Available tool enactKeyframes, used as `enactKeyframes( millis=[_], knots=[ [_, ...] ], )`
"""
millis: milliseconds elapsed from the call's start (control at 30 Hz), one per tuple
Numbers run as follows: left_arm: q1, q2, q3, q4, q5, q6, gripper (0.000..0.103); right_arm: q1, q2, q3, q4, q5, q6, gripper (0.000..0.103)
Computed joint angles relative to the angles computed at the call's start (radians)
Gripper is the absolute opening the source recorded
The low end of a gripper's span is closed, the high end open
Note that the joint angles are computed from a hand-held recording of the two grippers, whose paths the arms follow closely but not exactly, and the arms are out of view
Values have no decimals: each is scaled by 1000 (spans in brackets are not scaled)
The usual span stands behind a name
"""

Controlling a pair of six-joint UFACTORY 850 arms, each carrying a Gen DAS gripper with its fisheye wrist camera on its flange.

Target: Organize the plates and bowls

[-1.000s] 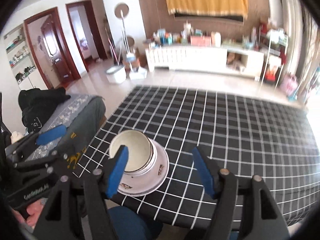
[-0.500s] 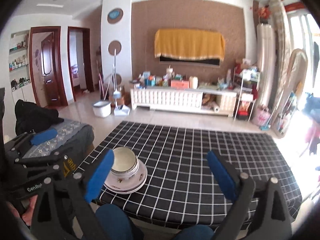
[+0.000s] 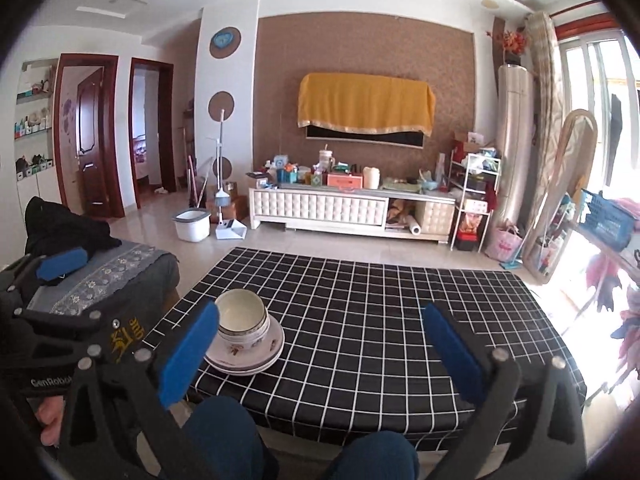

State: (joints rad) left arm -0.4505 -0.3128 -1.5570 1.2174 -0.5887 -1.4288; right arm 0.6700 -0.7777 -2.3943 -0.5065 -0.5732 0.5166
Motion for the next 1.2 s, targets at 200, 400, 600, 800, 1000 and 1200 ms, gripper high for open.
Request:
enactKeyframes(
  millis=[200,400,600,800,1000,1200],
  knots=[
    [-3,5,9,-9,7,1,103,6,55,89,-46,22,58,103],
    [-4,10,14,-14,9,0,103,4,58,96,-53,18,63,103],
    [-4,9,13,-22,14,1,103,2,65,109,-60,19,78,103],
    [-3,7,9,-43,21,19,103,0,70,121,-71,17,86,103],
    [-7,11,10,-36,17,18,103,-1,71,122,-86,12,104,103],
    [-4,11,8,-59,25,34,103,-2,78,129,-82,14,100,103]
  ],
)
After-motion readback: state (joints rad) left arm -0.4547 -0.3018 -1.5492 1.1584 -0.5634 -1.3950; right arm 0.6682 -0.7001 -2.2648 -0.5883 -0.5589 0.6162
